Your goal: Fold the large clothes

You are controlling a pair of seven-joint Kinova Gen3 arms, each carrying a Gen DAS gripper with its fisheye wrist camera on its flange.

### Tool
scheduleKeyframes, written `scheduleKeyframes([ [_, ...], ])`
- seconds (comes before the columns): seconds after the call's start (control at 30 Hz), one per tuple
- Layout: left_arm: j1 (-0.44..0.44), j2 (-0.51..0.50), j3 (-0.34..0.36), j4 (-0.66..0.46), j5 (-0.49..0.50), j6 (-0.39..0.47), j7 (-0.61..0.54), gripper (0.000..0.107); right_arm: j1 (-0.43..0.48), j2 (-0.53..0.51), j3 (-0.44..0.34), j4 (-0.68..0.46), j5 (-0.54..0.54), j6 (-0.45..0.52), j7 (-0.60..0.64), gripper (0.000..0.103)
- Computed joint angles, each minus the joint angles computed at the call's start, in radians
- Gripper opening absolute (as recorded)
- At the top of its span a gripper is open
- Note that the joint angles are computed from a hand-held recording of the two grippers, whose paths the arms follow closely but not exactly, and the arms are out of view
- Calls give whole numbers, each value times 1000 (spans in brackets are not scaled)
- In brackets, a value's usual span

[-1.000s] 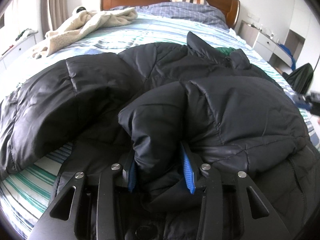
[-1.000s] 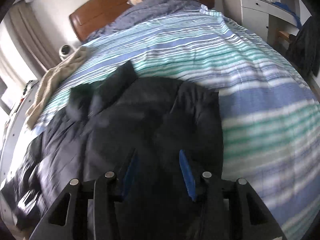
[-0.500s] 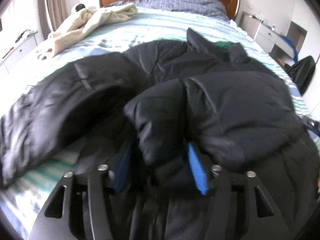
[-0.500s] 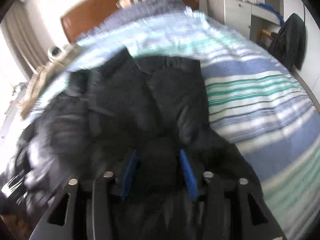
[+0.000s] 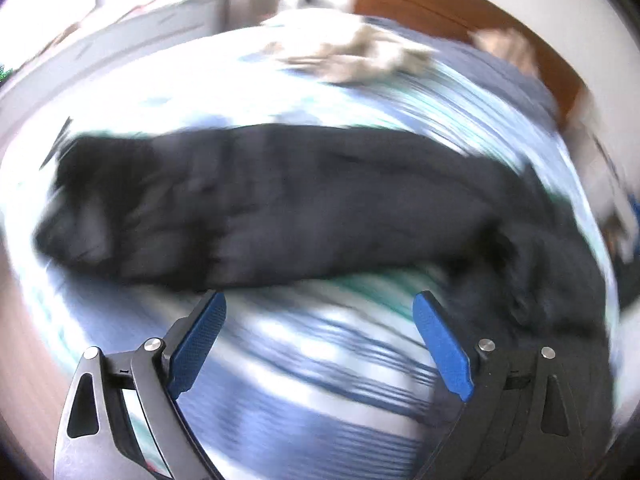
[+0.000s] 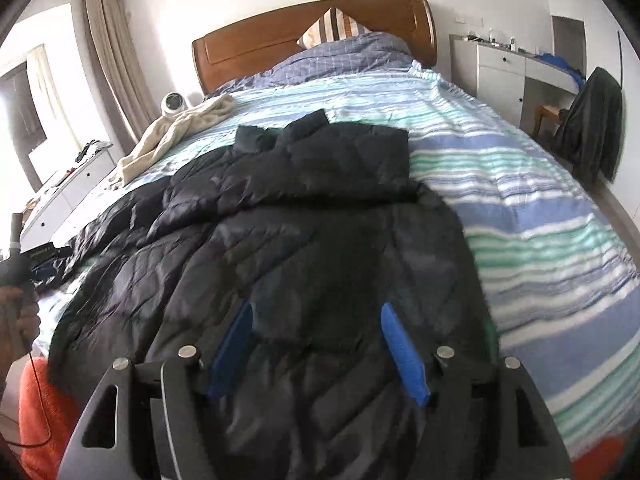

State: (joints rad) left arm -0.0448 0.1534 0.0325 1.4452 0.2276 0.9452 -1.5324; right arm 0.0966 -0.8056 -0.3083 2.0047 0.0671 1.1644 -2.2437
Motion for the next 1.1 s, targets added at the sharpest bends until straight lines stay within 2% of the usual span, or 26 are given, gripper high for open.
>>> scheduleKeyframes([
  [0.2,-125,58,-65,-10,96,20,126,95,-13,16,-66,-15,-31,-22,-10,69],
  [0.3,-158,85,-64,-4,126,-31,170,94,-29,37,-85,-24,-42,-46,-12,69],
  [0.37,-134,102,-66,-31,69,-69,239,81,-40,45,-97,-31,-48,-61,-15,69],
  [0.4,-124,112,-64,-46,43,-73,260,54,-45,46,-99,-32,-49,-64,-15,69],
  [0.43,-96,131,-81,-77,2,-61,285,18,-49,44,-102,-34,-49,-65,-15,69],
  [0.5,-93,147,-62,-112,-41,-57,308,9,-49,37,-110,-34,-48,-62,-21,69],
  [0.63,-42,131,-42,-203,-131,-61,310,7,-55,13,-82,-27,-62,-44,-35,69],
  [0.77,60,110,24,-372,-212,-74,210,7,-46,-18,-65,-15,-61,-45,-38,69],
  [0.83,114,112,46,-454,-216,-64,153,7,-40,-30,-55,-6,-65,-49,-43,69],
  [0.97,268,127,118,-590,-225,-75,22,7,-27,-63,-42,6,-75,-51,-51,69],
  [1.1,425,155,162,-630,-225,-102,-95,7,-12,-99,-31,9,-75,-29,-47,69],
])
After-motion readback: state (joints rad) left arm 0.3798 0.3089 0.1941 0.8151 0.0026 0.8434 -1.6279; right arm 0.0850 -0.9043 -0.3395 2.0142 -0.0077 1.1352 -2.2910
